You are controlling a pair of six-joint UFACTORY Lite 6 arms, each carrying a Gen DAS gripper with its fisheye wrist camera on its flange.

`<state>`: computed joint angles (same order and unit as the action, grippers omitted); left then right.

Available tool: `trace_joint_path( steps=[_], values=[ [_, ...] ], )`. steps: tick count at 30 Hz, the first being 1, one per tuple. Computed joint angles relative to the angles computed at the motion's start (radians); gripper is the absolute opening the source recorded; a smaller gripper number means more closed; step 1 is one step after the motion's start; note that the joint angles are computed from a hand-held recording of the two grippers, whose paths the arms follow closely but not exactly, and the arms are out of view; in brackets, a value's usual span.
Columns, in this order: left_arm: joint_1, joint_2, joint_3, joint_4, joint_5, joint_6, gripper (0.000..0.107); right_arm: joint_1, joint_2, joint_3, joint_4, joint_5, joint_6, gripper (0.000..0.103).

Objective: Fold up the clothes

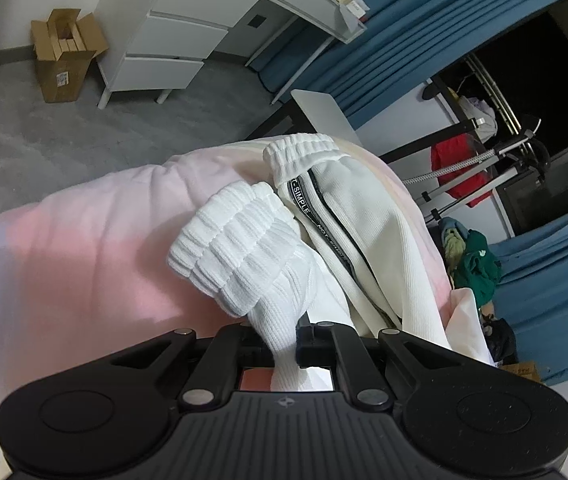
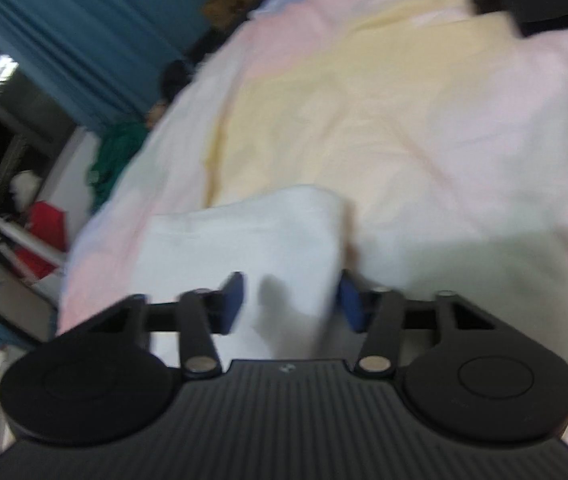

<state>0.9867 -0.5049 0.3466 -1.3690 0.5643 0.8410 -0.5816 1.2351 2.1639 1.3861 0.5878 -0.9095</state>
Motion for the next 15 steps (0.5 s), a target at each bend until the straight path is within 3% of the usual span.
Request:
trace_joint_path(
  steps=[1, 2, 6, 10, 15],
  values=[
    [-0.005, 0.001, 0.000, -0.004, -0.005, -0.002, 0.007, 0.007, 0.018, 0.021, 0.028, 0.002, -0.025, 0.010],
    [-0.009, 0.000, 0.000, -0.004, -0.008, -0.004, 0.007, 0.015, 0.000, 0.000, 0.072, -0.009, -0.081, 0.007],
    [0.006, 0.014, 0.010, -0.002, 0.012, 0.010, 0.007, -0.021, -0.143, -0.208, 0.405, 0.020, -0.414, 0.006],
    [0.045, 0.032, 0.053, 0.119, 0.065, -0.074, 0.007, -0.099, -0.237, -0.338, 0.584, 0.016, -0.566, 0.006],
    [0.054, 0.004, 0.102, 0.332, 0.099, -0.225, 0.007, -0.153, -0.224, -0.393, 0.487, -0.111, -0.571, 0.006]
  ],
)
